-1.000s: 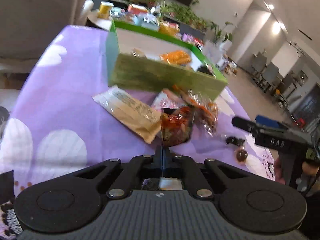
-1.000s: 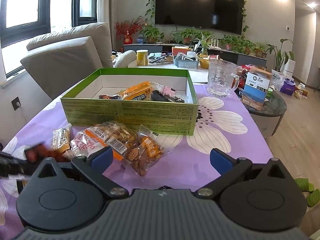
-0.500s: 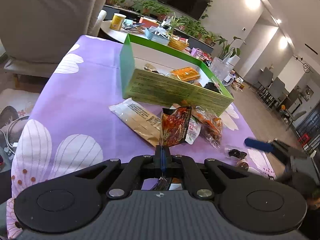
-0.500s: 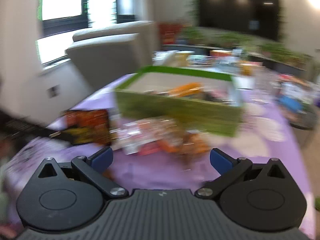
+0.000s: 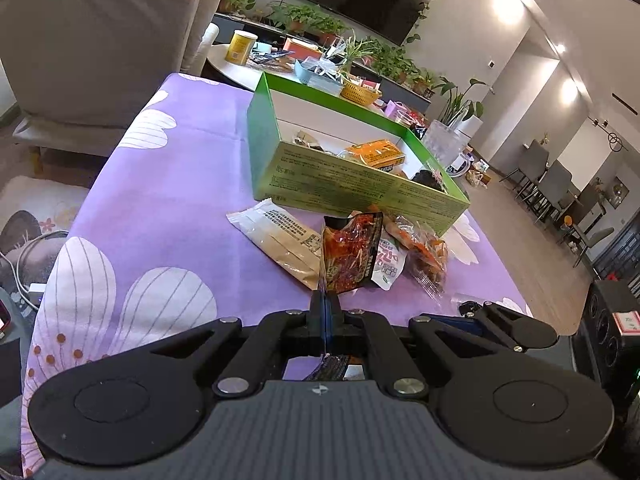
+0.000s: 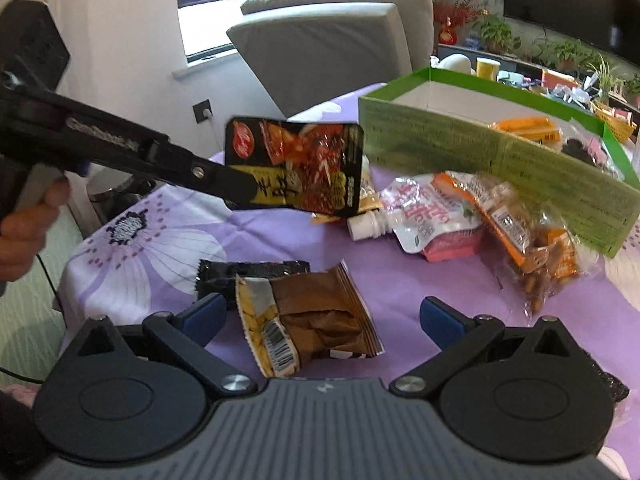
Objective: Organize snacks
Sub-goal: 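Grasp the brown-and-yellow packet with the right tool and carry it toward the green box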
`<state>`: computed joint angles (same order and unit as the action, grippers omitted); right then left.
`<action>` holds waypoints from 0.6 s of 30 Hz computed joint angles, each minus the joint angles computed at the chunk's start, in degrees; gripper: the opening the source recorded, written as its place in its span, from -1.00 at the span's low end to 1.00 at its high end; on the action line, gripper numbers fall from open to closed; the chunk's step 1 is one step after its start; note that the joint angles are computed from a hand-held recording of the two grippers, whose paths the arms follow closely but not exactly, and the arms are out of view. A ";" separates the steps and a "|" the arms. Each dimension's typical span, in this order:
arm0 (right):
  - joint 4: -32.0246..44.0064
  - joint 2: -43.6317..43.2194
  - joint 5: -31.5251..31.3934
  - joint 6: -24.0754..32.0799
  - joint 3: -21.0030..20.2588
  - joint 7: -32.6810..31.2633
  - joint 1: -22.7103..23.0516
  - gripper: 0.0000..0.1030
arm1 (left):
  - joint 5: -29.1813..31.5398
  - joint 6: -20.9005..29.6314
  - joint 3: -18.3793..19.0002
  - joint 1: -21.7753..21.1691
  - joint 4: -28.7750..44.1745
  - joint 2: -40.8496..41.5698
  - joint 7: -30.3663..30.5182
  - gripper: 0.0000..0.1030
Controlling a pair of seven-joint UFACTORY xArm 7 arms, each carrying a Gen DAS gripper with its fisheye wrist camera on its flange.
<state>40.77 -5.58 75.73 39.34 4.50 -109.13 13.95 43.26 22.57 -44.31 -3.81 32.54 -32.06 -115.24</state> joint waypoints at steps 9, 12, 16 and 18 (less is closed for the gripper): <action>-0.44 -0.33 0.97 -2.60 0.35 -1.06 0.08 0.31 | 0.37 0.98 0.00 -0.29 0.29 0.15 -1.24 -0.99; -0.17 -0.46 0.84 -1.74 -0.06 0.64 0.01 0.17 | 0.68 1.14 0.04 -0.48 0.32 0.05 -1.64 -0.99; -0.61 -1.58 4.80 -3.22 -0.29 -0.72 0.14 0.17 | 1.36 0.97 -0.11 -0.24 0.58 0.31 -2.04 -0.99; -0.59 -1.90 6.27 -3.63 -0.44 -1.09 0.06 0.16 | 1.69 0.84 -0.06 -0.24 0.66 0.47 -2.19 -0.99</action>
<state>40.18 -7.49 82.00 35.70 4.06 -110.21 14.00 44.95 23.42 -44.37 -4.05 33.20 -31.59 -117.43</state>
